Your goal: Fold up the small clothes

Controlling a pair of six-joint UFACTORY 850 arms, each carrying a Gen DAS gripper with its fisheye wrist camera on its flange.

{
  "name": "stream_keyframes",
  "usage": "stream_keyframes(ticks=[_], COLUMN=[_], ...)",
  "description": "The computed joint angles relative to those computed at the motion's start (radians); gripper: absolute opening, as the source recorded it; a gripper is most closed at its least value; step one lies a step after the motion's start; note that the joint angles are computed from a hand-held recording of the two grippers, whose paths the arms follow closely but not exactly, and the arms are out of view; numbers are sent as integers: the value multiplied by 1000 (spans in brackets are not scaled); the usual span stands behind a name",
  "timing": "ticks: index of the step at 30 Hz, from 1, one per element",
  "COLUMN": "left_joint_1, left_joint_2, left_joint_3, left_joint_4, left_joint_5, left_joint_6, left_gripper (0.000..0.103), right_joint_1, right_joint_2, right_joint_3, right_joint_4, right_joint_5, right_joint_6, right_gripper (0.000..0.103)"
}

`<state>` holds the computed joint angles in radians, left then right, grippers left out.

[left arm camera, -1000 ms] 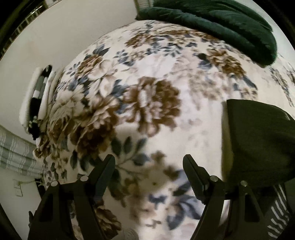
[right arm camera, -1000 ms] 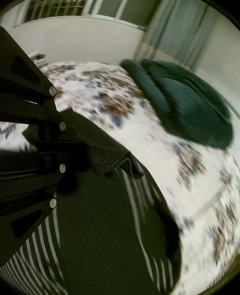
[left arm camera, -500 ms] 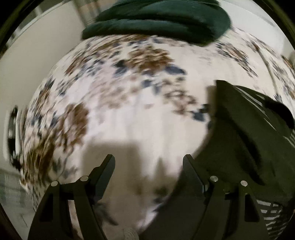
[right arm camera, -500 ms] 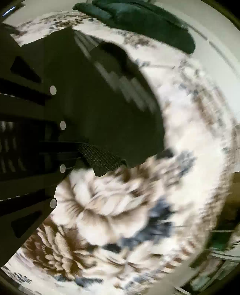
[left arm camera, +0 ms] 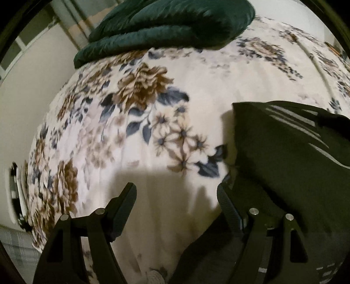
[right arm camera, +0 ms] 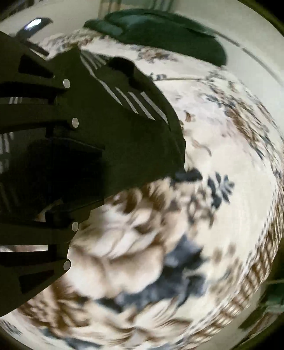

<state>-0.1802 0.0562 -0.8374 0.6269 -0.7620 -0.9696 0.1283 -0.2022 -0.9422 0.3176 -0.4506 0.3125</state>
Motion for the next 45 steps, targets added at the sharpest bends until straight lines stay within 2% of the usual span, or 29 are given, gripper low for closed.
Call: stream_keyframes(ticks=[1, 3, 4, 6, 9, 11, 13, 16, 18, 19, 20, 21, 24, 26, 28, 31, 33, 35, 37, 39, 41, 43, 45], left_joint_1=[5, 19, 24, 40, 69, 87, 92, 100, 99, 97, 91, 87, 92, 101, 108, 113, 117, 121, 117, 112, 105, 94, 87], left_joint_2=[1, 12, 19, 39, 51, 60, 69, 73, 71, 71, 70, 70, 71, 70, 68, 65, 64, 66, 72, 96, 115, 124, 123], left_joint_3=[4, 20, 30, 57, 89, 107, 123, 139, 144, 147, 148, 149, 156, 160, 160, 155, 152, 147, 140, 139, 135, 124, 107], left_joint_4=[-11, -44, -56, -99, -229, -313, -319, -319, -309, -297, -280, -265, -264, -281, -295, -309, -320, -326, -290, -241, -201, -174, -163], left_joint_5=[1, 19, 32, 85, 163, 208, 242, 268, 274, 277, 278, 279, 293, 302, 307, 304, 301, 290, 272, 264, 256, 241, 236], left_joint_6=[-1, 9, 12, 37, 135, 205, 210, 206, 200, 194, 184, 175, 184, 203, 215, 233, 252, 273, 254, 226, 201, 193, 200], left_gripper=[75, 75, 75, 74, 74, 73, 72, 72, 73, 73, 73, 73, 73, 73, 73, 73, 73, 73, 73, 73, 74, 74, 74], right_joint_1=[19, 66, 94, 138, 208, 259, 305, 362, 384, 394, 403, 409, 417, 404, 393, 382, 379, 366, 337, 308, 277, 241, 212], right_joint_2=[-33, -32, -32, -70, -216, -360, -497, -705, -800, -827, -828, -820, -781, -790, -808, -866, -870, -864, -815, -688, -546, -401, -296], right_joint_3=[-44, -90, -118, -195, -386, -562, -739, -1023, -1166, -1209, -1213, -1203, -1159, -1179, -1209, -1297, -1303, -1298, -1220, -1033, -833, -638, -505], right_joint_4=[-100, -176, -150, 21, 238, 335, 345, 281, 240, 218, 208, 199, 147, 121, 99, 94, 91, 104, 211, 283, 303, 266, 187], right_joint_5=[-48, -63, -65, -97, -216, -332, -423, -550, -631, -651, -645, -631, -531, -500, -503, -572, -567, -558, -541, -450, -361, -288, -241], right_joint_6=[63, 90, 44, -149, -436, -559, -594, -550, -538, -538, -550, -558, -506, -436, -382, -332, -316, -289, -316, -355, -380, -346, -268], right_gripper=[44, 44, 44, 44, 44, 44, 44, 44, 43, 38, 13, 3, 2, 2, 2, 2, 3, 5, 9, 35, 46, 48, 48])
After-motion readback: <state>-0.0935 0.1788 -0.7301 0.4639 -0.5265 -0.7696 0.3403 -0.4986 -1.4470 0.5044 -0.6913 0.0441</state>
